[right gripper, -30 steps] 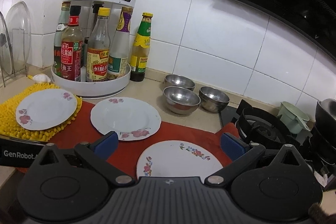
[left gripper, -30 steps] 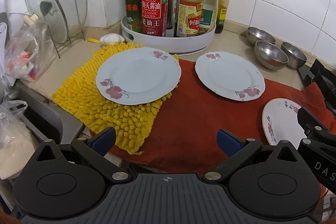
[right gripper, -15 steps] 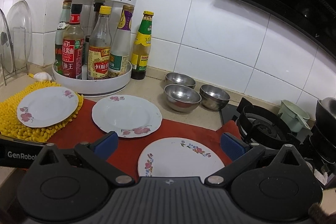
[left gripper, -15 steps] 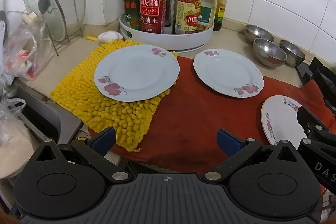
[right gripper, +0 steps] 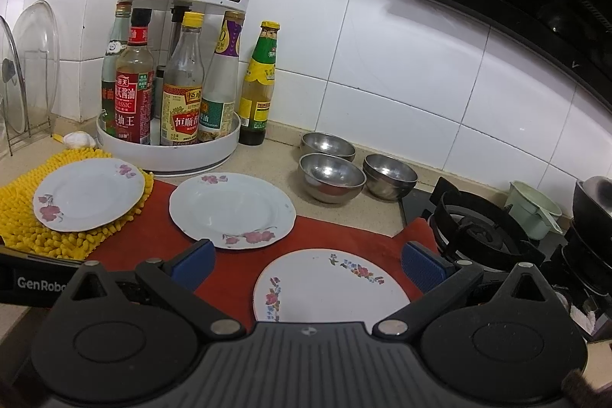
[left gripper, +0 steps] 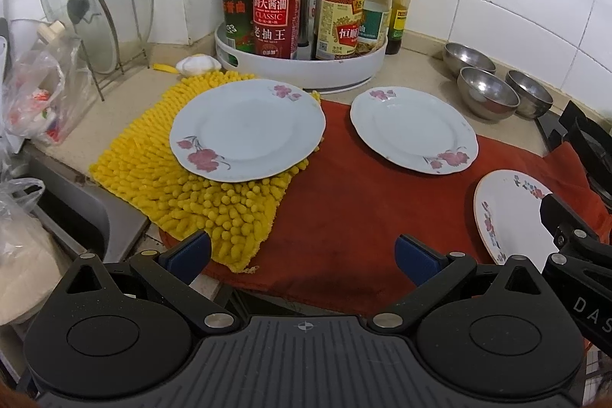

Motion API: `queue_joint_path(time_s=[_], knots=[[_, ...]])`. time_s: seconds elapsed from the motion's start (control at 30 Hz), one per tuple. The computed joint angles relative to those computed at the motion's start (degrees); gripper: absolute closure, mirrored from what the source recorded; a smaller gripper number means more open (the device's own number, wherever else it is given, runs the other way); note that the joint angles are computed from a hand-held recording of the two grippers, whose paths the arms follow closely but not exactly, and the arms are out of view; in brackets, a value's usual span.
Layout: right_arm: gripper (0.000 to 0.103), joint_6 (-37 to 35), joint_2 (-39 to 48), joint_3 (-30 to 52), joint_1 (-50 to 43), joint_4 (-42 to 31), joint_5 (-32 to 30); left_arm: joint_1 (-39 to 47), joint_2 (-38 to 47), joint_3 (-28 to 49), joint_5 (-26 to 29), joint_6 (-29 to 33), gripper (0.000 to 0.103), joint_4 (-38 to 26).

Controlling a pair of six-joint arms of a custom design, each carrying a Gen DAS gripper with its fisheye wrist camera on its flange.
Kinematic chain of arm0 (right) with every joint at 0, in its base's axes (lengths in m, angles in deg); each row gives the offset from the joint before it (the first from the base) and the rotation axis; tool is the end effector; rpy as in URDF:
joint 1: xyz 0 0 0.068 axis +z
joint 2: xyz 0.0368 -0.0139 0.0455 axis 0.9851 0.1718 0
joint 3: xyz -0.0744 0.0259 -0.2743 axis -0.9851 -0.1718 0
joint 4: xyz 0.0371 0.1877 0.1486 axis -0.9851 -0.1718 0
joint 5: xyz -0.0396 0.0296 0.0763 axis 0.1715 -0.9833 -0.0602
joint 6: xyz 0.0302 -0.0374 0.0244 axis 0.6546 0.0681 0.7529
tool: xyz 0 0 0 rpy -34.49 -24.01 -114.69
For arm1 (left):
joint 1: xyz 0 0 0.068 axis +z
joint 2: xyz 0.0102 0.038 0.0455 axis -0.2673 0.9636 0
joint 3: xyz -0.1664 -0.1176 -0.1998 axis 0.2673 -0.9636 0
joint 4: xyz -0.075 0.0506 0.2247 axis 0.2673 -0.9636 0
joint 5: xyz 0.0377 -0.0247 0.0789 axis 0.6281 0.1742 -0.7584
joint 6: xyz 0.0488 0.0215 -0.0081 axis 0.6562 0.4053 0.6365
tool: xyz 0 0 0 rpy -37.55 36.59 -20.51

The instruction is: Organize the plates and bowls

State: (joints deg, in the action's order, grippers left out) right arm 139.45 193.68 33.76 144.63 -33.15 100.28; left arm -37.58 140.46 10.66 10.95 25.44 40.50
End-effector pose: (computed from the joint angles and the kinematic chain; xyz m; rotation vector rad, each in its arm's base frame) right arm 0.1631 0.2708 0.2043 0.4063 2.0846 -0.5063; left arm 0.2999 -0.1207 0.2087 0.3806 2.3963 -0.1722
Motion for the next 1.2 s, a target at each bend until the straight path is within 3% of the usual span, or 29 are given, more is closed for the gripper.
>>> queue_joint_path(time_s=[0.67,1.2], knots=[[0.003,8.11,-0.74,-2.69,0.64,-5.26,-4.12,-4.05,3.23,1.38,2.12,2.1,0.0,-0.59],[0.003,3.59,-8.54,-13.79,-4.54,4.62,-7.27,-9.23,9.33,7.0,1.29,1.09,0.0,-3.01]])
